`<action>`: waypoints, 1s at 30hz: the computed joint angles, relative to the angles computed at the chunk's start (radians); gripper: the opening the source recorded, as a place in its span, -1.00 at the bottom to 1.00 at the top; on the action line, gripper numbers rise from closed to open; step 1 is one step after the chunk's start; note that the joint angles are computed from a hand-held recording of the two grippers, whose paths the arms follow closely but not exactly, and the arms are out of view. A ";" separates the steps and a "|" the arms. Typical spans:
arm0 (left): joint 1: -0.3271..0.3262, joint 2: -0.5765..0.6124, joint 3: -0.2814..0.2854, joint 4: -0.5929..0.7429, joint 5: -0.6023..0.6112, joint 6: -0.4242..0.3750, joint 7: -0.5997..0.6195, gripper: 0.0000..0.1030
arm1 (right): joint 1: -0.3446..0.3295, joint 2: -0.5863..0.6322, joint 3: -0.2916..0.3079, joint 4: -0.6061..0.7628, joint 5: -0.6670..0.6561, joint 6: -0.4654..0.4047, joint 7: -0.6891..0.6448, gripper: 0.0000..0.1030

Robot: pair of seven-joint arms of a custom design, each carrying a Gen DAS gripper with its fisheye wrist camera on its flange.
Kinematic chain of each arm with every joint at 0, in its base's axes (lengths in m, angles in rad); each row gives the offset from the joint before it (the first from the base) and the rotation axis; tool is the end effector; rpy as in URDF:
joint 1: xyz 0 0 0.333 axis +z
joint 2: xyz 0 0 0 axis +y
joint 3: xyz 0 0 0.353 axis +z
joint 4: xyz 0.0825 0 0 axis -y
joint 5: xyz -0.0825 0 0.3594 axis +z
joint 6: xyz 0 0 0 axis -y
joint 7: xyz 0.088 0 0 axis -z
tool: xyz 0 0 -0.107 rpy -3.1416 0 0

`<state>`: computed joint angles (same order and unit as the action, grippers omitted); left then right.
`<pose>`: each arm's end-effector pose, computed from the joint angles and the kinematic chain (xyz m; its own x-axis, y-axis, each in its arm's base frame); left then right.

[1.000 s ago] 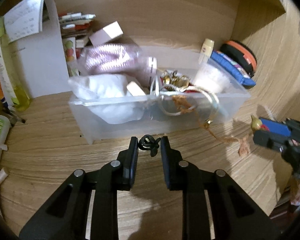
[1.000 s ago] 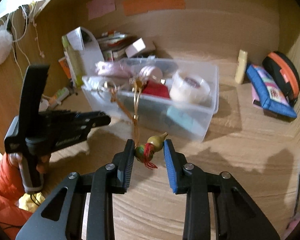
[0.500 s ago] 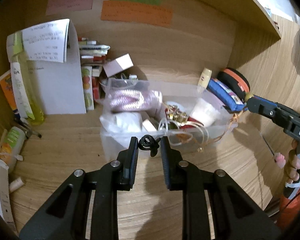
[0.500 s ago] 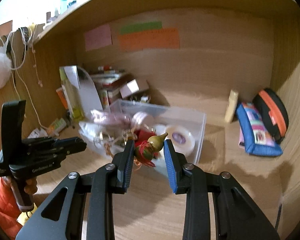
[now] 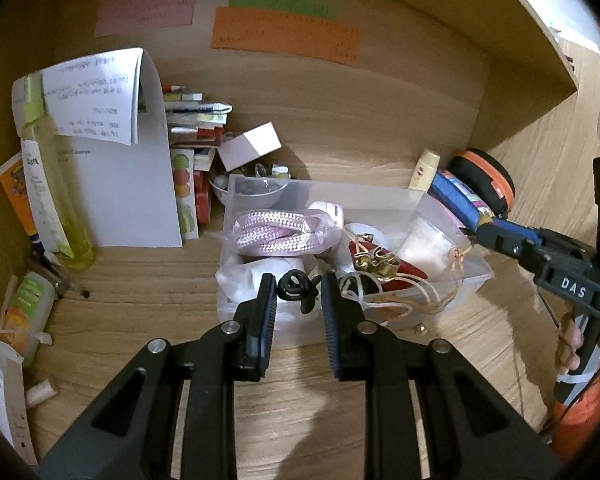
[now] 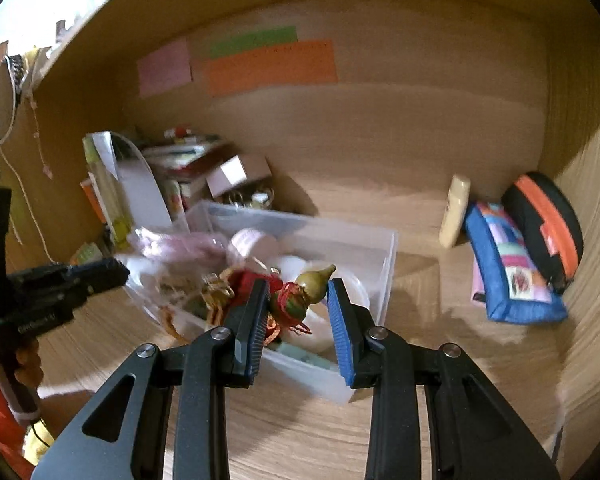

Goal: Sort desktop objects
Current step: 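Carry the hair tie and gourd ornament into the clear box and release both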

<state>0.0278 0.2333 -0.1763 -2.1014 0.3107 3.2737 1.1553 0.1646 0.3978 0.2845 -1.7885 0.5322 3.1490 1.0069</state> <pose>0.6030 -0.1128 0.4759 -0.1107 -0.9824 0.1502 -0.6067 -0.0529 -0.7931 0.6470 0.2263 0.4914 0.4269 -0.9007 -0.0805 -0.5338 -0.1792 -0.8264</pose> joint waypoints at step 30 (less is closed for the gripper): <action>-0.066 0.012 0.066 -0.001 0.017 0.005 -0.016 -0.01 | 0.229 -0.006 -0.275 -0.082 -0.245 0.062 0.227 0.46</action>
<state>-0.0385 0.2458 -0.1098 -2.1021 0.3275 3.2783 1.1395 0.3938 0.3922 0.0099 -1.8704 0.2875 3.2108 1.2336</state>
